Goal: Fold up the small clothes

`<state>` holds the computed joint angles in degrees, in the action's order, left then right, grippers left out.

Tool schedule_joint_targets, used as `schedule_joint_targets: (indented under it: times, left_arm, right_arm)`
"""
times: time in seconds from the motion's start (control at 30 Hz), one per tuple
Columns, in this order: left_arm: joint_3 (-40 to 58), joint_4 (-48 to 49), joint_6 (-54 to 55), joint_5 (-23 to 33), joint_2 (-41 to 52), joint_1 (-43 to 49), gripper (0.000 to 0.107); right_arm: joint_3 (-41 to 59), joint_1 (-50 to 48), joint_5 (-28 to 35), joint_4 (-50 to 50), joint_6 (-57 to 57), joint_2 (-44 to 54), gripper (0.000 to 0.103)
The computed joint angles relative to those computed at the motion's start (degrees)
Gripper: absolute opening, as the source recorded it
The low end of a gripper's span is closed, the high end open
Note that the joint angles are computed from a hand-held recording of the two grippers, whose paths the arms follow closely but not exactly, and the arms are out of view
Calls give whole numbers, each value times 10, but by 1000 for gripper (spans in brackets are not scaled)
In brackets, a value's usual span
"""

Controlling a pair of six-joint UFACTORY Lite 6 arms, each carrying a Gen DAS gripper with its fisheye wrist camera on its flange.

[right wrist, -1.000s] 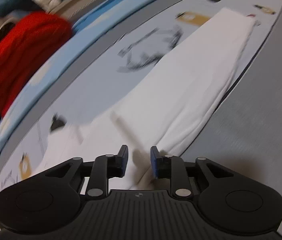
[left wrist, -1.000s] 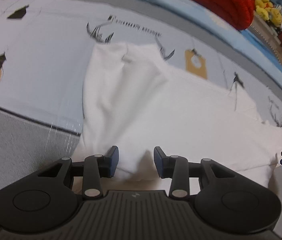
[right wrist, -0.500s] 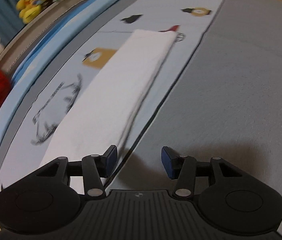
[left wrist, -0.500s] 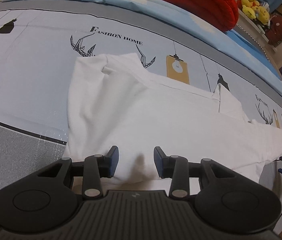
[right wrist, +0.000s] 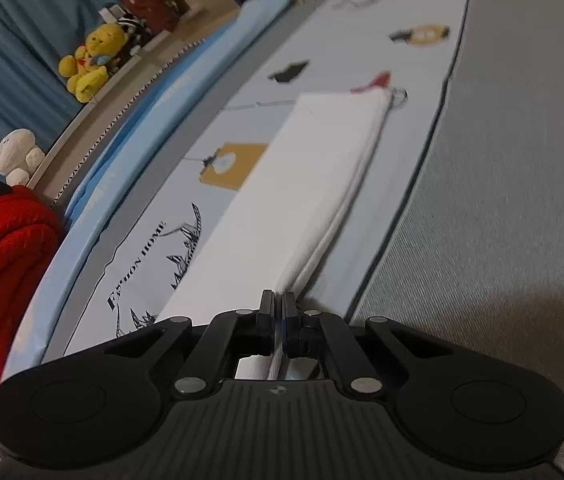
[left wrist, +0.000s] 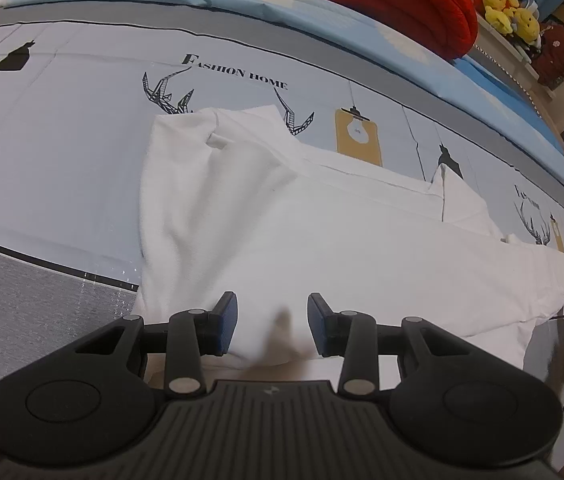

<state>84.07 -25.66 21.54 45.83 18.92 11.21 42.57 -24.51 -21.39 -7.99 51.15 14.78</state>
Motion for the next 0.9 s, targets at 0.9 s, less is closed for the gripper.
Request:
schedule_joint_targets:
  times: [0.9]
  left_arm:
    - [165,-28,-43,76,62,133,43]
  right_arm:
    - [174,718,68,1229,-1266,-109,6]
